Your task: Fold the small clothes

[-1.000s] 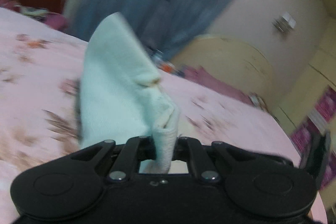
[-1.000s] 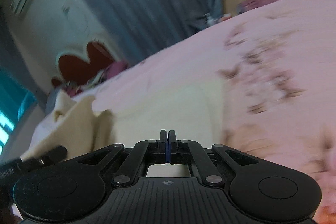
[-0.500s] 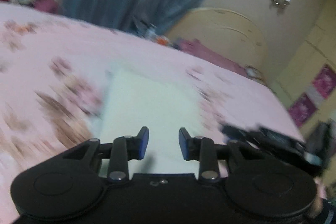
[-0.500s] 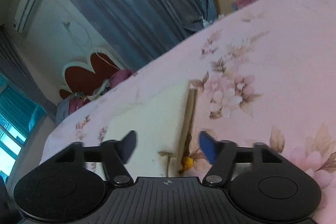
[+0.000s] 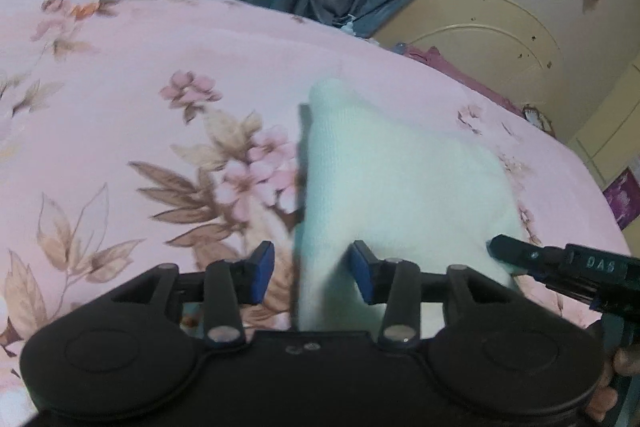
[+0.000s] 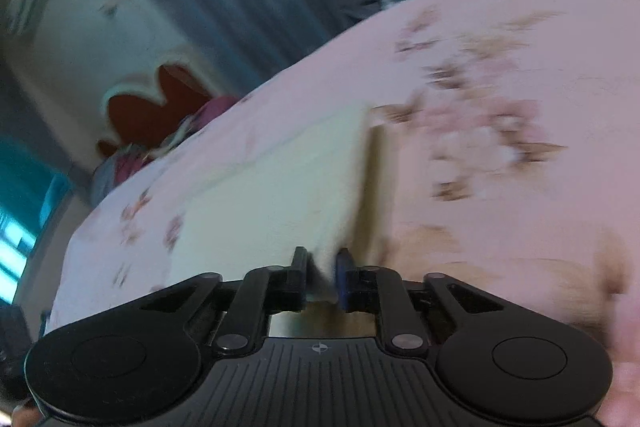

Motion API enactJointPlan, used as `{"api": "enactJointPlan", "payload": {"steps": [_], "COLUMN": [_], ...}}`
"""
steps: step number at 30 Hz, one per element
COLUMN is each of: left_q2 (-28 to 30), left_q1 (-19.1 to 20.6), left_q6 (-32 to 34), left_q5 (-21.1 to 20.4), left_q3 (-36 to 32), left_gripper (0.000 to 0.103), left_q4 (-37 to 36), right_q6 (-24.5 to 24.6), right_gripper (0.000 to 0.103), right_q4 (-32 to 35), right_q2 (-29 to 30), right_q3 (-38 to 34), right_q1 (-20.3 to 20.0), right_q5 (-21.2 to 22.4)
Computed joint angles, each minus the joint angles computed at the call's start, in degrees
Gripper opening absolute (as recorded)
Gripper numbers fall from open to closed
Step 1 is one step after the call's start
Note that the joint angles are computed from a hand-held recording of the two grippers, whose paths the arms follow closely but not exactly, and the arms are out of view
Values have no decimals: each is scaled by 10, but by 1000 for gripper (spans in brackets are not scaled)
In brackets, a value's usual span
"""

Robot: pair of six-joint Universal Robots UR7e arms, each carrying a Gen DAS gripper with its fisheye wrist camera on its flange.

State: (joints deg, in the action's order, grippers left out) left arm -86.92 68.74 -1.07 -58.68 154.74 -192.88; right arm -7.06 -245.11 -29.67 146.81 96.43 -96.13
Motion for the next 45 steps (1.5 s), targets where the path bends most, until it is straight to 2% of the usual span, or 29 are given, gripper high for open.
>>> {"api": "enactJointPlan", "payload": {"steps": [2, 5, 8, 12, 14, 15, 16, 17, 18, 19, 21, 23, 25, 26, 27, 28, 32, 33, 35, 38, 39, 41, 43, 45], "left_q2": [-27, -33, 3, 67, 95, 108, 117, 117, 107, 100, 101, 119, 146, 160, 179, 187, 164, 150, 133, 108, 107, 130, 143, 131], "left_q1": [19, 28, 36, 48, 60, 62, 64, 58, 50, 46, 38, 36, 42, 47, 53, 60, 52, 51, 40, 23, 13, -5, -27, -47], "left_q6": [10, 50, 71, 98, 109, 115, 126, 137, 151, 168, 192, 191, 183, 181, 182, 192, 185, 192, 201, 198, 189, 201, 215, 207], "left_q5": [-40, -70, -82, -102, -120, -117, -113, -104, -104, -112, -121, -114, -103, -96, -85, -89, -97, -111, -104, -101, -81, -35, 3, 22], "left_q3": [-7, -31, -72, -120, -140, -150, -159, -162, -161, -155, -155, -182, -213, -227, -235, -233, -210, -193, -165, -128, -125, -122, -116, -104], "left_gripper": [42, 46, 46, 44, 44, 47, 50, 49, 43, 43, 43, 43, 43, 44, 47, 48, 44, 45, 45, 45, 45, 46, 46, 45], "left_q4": [11, 13, 22, 7, 12, 28, 50, 59, 60, 37, -6, 20, 70, 95, 101, 83, 57, 40, 16, -3, 10, 2, -14, -9], "right_q6": [-5, -7, -3, -58, -93, -108, -113, -116, -114, -111, -116, -117, -129, -134, -130, -125, -113, -112, -112, -101, -104, -112, -96, -77], "right_gripper": [16, 16, 17, 16, 16, 16, 16, 16, 16, 16, 16, 16, 16, 16, 16, 17, 20, 20, 20, 20, 20, 20, 21, 21], "right_q4": [14, -43, -20, 39, 62, 98, 139, 156, 162, 170, 123, 101, 110, 130, 167, 181, 169, 152, 113, 96, 89, 121, 119, 136], "right_q2": [-5, -10, -33, -33, -22, -18, -10, -7, -11, -21, -26, -23, -12, -8, -3, 3, -2, -4, -8, -12, -8, 10, 14, 0], "right_q3": [-9, 2, -11, -74, -98, -113, -131, -136, -134, -129, -117, -122, -146, -159, -178, -187, -178, -166, -137, -112, -106, -125, -129, -127], "right_q1": [26, 34, 30, 66, 70, 75, 83, 88, 91, 93, 92, 88, 88, 88, 91, 86, 93, 96, 97, 108, 113, 127, 127, 135], "right_q5": [-38, -64, -71, -116, -135, -172, -229, -262, -278, -280, -253, -216, -194, -196, -220, -228, -236, -233, -211, -199, -197, -247, -253, -261]}}
